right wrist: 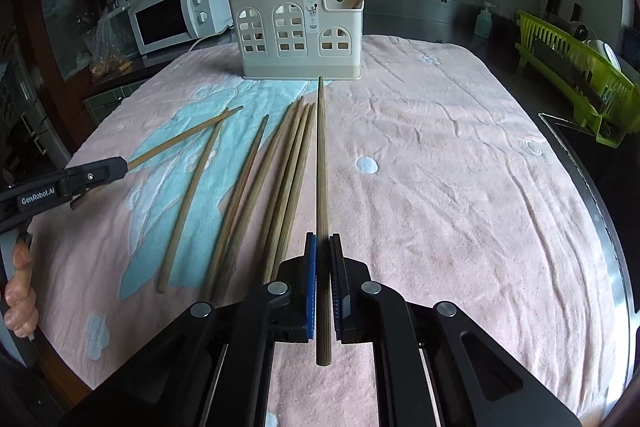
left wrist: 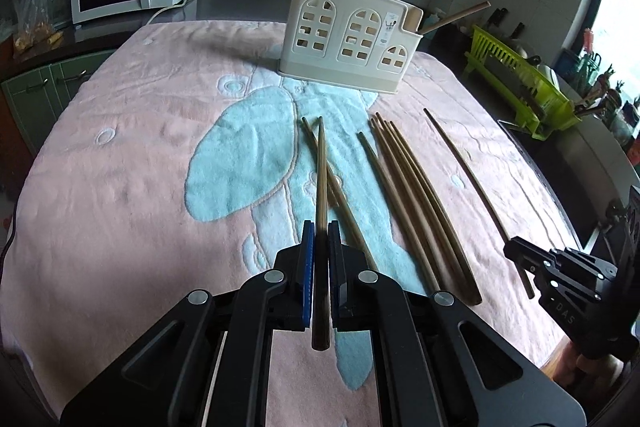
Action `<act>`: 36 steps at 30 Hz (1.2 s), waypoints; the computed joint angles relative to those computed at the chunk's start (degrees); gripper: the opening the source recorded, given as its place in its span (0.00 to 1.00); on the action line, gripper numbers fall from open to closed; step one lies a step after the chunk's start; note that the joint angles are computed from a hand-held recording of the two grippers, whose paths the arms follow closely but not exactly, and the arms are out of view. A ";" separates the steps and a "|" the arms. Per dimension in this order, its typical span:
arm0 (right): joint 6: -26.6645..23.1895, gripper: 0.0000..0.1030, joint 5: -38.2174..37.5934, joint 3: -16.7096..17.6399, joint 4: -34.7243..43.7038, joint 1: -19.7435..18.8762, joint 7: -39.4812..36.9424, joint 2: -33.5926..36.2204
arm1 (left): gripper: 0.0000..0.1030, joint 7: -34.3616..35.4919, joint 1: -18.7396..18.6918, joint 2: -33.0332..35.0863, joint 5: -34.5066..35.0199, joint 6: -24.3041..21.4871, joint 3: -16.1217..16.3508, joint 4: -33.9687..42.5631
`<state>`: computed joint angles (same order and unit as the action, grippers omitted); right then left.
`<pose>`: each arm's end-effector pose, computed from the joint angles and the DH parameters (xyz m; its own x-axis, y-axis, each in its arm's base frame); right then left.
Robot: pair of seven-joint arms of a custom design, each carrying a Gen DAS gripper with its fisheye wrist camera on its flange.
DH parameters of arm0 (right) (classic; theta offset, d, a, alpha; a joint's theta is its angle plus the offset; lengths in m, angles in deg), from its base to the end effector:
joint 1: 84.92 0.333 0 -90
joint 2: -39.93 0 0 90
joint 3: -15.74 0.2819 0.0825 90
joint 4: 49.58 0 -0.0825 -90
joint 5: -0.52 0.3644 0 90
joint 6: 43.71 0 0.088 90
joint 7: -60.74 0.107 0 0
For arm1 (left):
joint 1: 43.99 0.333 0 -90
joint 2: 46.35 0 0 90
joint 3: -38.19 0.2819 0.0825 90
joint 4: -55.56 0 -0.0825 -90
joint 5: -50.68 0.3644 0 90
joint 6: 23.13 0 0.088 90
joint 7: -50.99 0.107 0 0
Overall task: Organize utensils
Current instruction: 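Close the left gripper on a chopstick and lift while the right gripper grasps and lifts another, then carry both held chopsticks up over the white utensil holder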
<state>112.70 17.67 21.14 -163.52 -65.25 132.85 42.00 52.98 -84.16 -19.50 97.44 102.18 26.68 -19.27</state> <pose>0.5411 0.2402 0.5002 0.5158 -0.8540 -0.0677 -0.6625 -0.3475 -0.6636 0.4775 -0.5121 0.5053 0.2278 -0.9426 0.2440 -0.6744 -0.3335 -0.6588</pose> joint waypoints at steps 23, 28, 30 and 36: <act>1.22 0.07 -0.17 -0.31 -2.09 0.28 1.51 1.21 | 0.05 1.18 -2.35 1.42 3.85 -3.60 1.15 3.51; 1.39 0.08 -2.64 -0.40 -2.06 0.54 2.66 1.33 | 0.05 1.42 -2.18 1.50 3.68 -3.19 1.15 3.54; 1.18 0.08 -2.90 -0.37 -1.90 0.55 2.37 1.41 | 0.05 1.53 -2.16 1.48 3.73 -3.07 1.22 3.58; -0.50 0.06 -1.88 -0.36 -0.23 0.25 0.88 1.10 | 0.05 2.44 -1.89 1.42 3.79 -2.48 1.36 3.98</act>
